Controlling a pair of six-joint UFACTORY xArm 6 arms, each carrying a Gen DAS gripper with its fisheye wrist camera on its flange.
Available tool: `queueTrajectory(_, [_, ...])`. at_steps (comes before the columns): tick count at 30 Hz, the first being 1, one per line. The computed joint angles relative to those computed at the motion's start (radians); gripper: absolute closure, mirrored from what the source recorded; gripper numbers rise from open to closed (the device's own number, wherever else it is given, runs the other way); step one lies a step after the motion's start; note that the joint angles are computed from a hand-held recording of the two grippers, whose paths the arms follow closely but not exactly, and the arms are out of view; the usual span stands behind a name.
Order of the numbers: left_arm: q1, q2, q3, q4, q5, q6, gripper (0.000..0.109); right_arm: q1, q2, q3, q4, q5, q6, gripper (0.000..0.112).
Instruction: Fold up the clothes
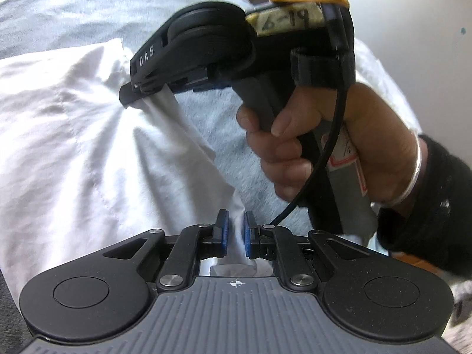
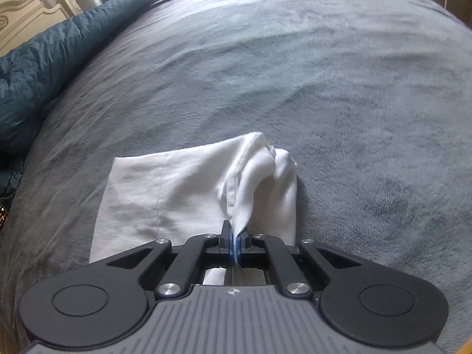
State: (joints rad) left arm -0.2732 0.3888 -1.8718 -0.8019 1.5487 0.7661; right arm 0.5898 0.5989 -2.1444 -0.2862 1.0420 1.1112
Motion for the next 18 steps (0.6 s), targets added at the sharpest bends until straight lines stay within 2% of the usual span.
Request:
queueTrajectory(4, [-0.016, -0.006, 0.001, 0.036, 0.006, -0.034, 0.078, -0.013, -0.050, 0.125, 0.023, -0.073, -0.003, 0.108])
queueTrajectory(9, [0.012, 0.003, -0.046, -0.005, 0.026, -0.155, 0.070, -0.037, -0.121, 0.291, 0.085, -0.219, -0.021, 0.106])
queueTrajectory(11, [0.073, 0.068, -0.144, -0.042, 0.072, -0.191, 0.065, -0.048, -0.158, 0.359, 0.114, -0.289, -0.025, 0.095])
queueTrajectory(12, [0.118, 0.094, -0.173, -0.067, 0.088, -0.192, 0.062, -0.051, -0.180, 0.393, 0.120, -0.321, -0.019, 0.084])
queueTrajectory(13, [0.178, 0.082, -0.160, -0.076, 0.146, -0.165, 0.061, -0.050, -0.203, 0.420, 0.104, -0.338, -0.001, 0.071])
queueTrajectory(15, [0.226, 0.136, -0.239, -0.112, 0.185, -0.178, 0.059, -0.040, -0.253, 0.464, 0.033, -0.337, 0.056, 0.059])
queueTrajectory(18, [0.261, 0.233, -0.398, -0.152, 0.241, -0.219, 0.059, -0.015, -0.347, 0.527, -0.067, -0.283, 0.155, 0.059])
